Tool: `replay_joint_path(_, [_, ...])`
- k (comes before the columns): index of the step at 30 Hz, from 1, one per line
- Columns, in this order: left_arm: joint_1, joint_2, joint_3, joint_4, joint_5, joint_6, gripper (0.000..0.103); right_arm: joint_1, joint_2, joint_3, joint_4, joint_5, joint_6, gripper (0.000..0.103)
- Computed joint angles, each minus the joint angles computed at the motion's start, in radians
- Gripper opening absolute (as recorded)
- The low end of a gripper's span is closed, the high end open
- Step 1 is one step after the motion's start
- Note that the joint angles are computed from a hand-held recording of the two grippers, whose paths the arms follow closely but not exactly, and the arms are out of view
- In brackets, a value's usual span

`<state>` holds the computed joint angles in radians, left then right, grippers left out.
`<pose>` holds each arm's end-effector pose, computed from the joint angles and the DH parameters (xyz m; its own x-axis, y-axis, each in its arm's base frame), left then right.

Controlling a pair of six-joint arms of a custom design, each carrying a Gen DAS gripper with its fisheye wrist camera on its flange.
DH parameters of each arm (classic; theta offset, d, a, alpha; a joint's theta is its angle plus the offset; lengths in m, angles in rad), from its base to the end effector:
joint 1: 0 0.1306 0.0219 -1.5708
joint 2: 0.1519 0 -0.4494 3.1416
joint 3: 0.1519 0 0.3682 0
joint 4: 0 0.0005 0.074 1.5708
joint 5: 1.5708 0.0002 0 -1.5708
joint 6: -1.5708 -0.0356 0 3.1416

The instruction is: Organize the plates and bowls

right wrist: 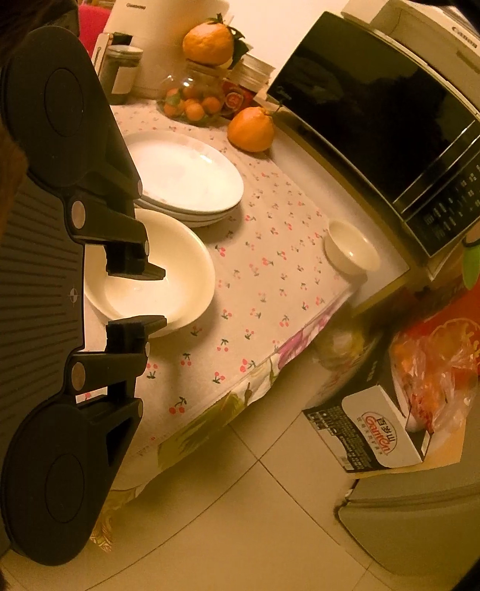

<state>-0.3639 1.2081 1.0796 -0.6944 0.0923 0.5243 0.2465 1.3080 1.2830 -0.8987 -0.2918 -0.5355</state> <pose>0.3419 -0.1343 0.4425 -0.7998 -0.2288 -0.5549 0.0146 0.9169 -0.3990 0.3906 0.1083 0.4817 -0.8705 0.2849 -0.4014 0.0492 0.8617 0.5050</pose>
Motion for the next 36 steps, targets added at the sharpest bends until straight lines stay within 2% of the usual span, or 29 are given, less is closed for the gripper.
replay_joint_path(2, [-0.002, -0.001, 0.002, -0.002, -0.002, -0.006, 0.025, -0.001, -0.002, -0.001, 0.005, -0.002, 0.003, 0.032])
replay_joint_path(7, [-0.009, -0.009, 0.004, -0.01, -0.011, -0.025, 0.035, -0.002, -0.004, -0.002, 0.011, -0.009, 0.017, 0.033])
replay_joint_path(9, [-0.013, -0.013, 0.006, -0.015, -0.015, -0.036, 0.045, -0.003, -0.005, 0.0, 0.014, -0.015, 0.03, 0.041])
replay_joint_path(11, [-0.015, -0.017, 0.008, -0.022, -0.017, -0.048, 0.052, 0.001, -0.008, -0.001, 0.021, -0.012, 0.051, 0.056])
replay_joint_path(17, [-0.018, -0.033, 0.026, -0.044, -0.048, -0.105, 0.078, 0.013, 0.003, 0.018, 0.01, -0.025, 0.131, 0.068])
replay_joint_path(21, [-0.012, -0.035, 0.047, -0.064, -0.084, -0.14, 0.09, 0.006, 0.018, 0.044, 0.005, -0.04, 0.135, 0.072])
replay_joint_path(30, [0.037, 0.03, 0.168, -0.145, -0.114, -0.19, 0.1, -0.034, 0.1, 0.151, -0.005, -0.164, 0.059, 0.077])
replay_joint_path(36, [0.074, 0.093, 0.265, -0.18, -0.106, -0.219, 0.102, -0.048, 0.181, 0.264, -0.036, -0.185, 0.04, 0.078])
